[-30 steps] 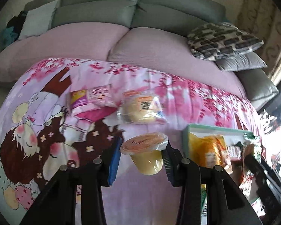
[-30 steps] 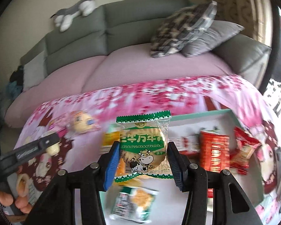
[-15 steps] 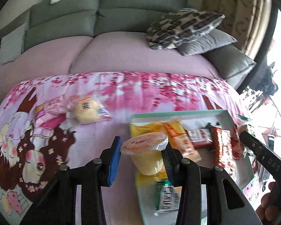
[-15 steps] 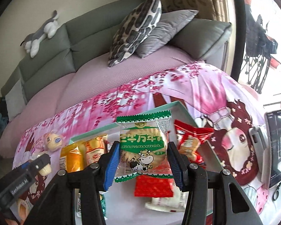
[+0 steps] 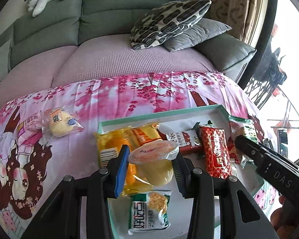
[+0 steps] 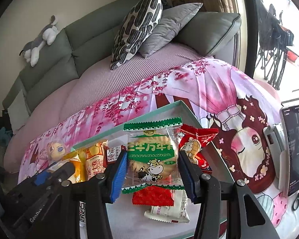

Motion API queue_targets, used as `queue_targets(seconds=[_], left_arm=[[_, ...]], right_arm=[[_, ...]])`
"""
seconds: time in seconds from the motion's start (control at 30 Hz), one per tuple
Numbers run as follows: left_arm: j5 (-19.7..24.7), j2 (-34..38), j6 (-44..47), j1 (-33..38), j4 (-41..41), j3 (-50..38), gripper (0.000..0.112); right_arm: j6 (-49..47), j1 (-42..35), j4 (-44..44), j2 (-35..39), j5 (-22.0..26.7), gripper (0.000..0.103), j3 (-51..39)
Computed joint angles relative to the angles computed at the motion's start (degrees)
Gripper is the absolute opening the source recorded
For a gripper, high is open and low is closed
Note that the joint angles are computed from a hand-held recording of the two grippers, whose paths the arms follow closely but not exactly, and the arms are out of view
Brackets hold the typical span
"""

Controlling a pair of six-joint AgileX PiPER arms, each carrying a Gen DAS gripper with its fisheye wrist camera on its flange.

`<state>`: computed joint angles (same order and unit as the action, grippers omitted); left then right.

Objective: Organize snacks
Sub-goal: 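Carry the yellow cup and green cookie pack over the tray with both tools, then open both tools to drop the cup and cookie pack into the tray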

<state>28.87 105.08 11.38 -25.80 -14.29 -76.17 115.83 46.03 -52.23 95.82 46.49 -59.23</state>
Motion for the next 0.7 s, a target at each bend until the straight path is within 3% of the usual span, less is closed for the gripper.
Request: queue_targets(seconds=[0.37,0.7], left_arm=[[-0.41,2.68,-2.75,-2.35,2.86,-1.15,0.044],[0.75,4.09,-3.68,-2.32,3.41,-2.25,0.044]], right_arm=[[-2.48,-2.22,1.56,2.77,-6.06,0.053,-0.20],[-4.54,-3.37,3.53,4.23,-7.80,0.053,-0.69]])
